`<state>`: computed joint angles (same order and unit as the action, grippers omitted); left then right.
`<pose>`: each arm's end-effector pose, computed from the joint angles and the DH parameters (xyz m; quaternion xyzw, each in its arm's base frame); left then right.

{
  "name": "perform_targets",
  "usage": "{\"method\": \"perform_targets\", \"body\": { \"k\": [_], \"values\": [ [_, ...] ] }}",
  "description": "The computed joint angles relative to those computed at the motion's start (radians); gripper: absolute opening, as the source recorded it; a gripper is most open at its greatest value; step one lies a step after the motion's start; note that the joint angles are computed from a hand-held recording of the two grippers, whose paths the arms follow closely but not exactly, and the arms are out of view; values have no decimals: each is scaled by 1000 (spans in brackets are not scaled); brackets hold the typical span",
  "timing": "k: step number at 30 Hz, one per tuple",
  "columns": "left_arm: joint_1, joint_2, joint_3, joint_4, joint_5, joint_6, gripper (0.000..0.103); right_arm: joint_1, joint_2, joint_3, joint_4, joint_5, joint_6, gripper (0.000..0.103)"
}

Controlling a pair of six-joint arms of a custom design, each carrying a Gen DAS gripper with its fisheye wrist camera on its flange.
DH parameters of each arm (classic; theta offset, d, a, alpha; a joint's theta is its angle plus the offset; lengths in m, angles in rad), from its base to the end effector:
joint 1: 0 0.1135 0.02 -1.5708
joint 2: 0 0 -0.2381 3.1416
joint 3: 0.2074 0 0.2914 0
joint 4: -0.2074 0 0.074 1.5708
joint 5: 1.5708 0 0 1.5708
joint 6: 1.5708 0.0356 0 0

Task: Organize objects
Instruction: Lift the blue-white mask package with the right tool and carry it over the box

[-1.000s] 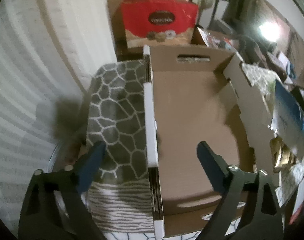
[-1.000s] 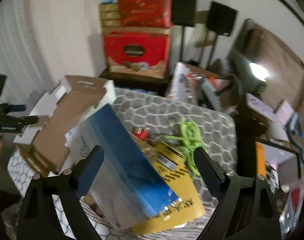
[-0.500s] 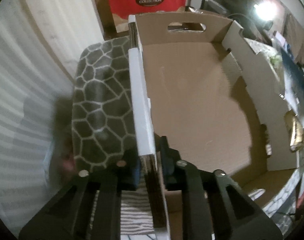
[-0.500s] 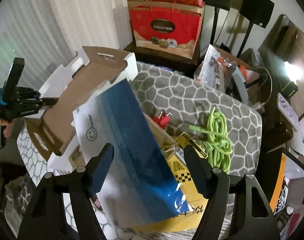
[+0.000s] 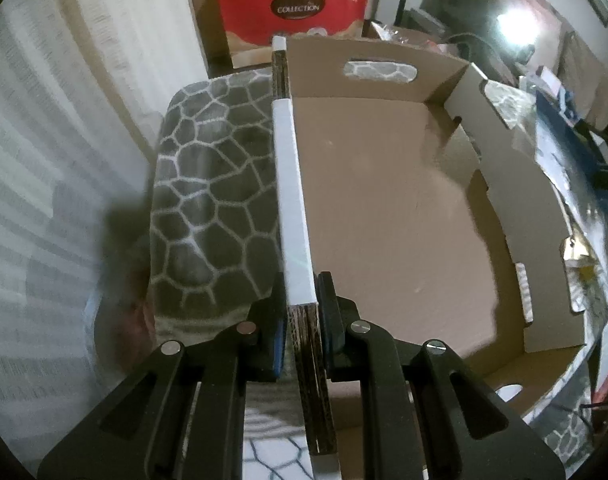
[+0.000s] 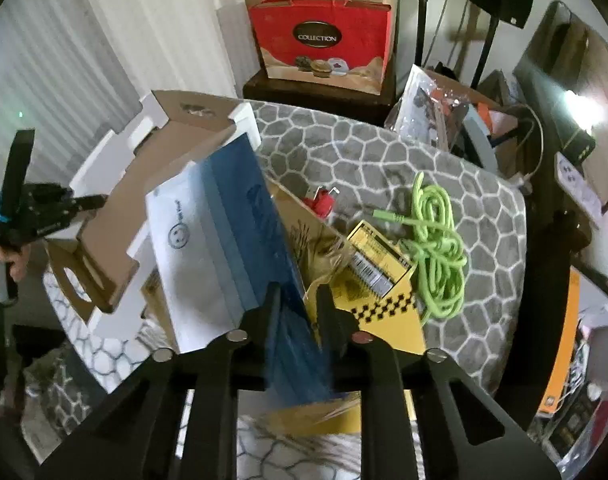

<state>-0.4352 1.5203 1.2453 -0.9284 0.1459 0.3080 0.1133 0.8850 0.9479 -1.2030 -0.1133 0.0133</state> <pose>0.3043 -0.1472 0.2297 0.3685 0.9088 -0.0831 0.1773 0.1940 0.0261 0.2762 -0.0608 0.9735 0.0687 0.2094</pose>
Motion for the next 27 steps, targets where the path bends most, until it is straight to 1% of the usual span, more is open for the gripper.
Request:
{"method": "perform_targets", "body": {
  "k": [4,5,7,14,16,17,18,19,20,27],
  "values": [
    [6,-42,-40,-6,12,4,13,-2,-44,-18,-27,-30,14,15],
    [4,-50,-50,-6,12,1,13,-8,-57,-24,-36,-54,21,16],
    [7,-54,-58,-9,16,-2,13,-1,-78,-34,-48,-82,43,18],
    [-2,-86,-92,-1,12,-17,13,41,-165,-93,-52,-173,148,18],
    [-3,-85,-92,1,10,-17,13,75,-177,-104,-42,-158,181,19],
    [-2,-85,-91,0,11,-17,13,83,-188,-115,-35,-156,197,23],
    [-2,-89,-95,0,12,-18,13,78,-199,-128,-28,-175,208,40],
    [0,-91,-96,-2,12,-17,13,62,-209,-139,-25,-200,211,52],
    [1,-93,-97,-3,12,-16,13,49,-226,-158,-22,-226,218,53],
    [2,-98,-104,1,11,-15,13,6,-307,-241,-41,-338,232,53]
  ]
}}
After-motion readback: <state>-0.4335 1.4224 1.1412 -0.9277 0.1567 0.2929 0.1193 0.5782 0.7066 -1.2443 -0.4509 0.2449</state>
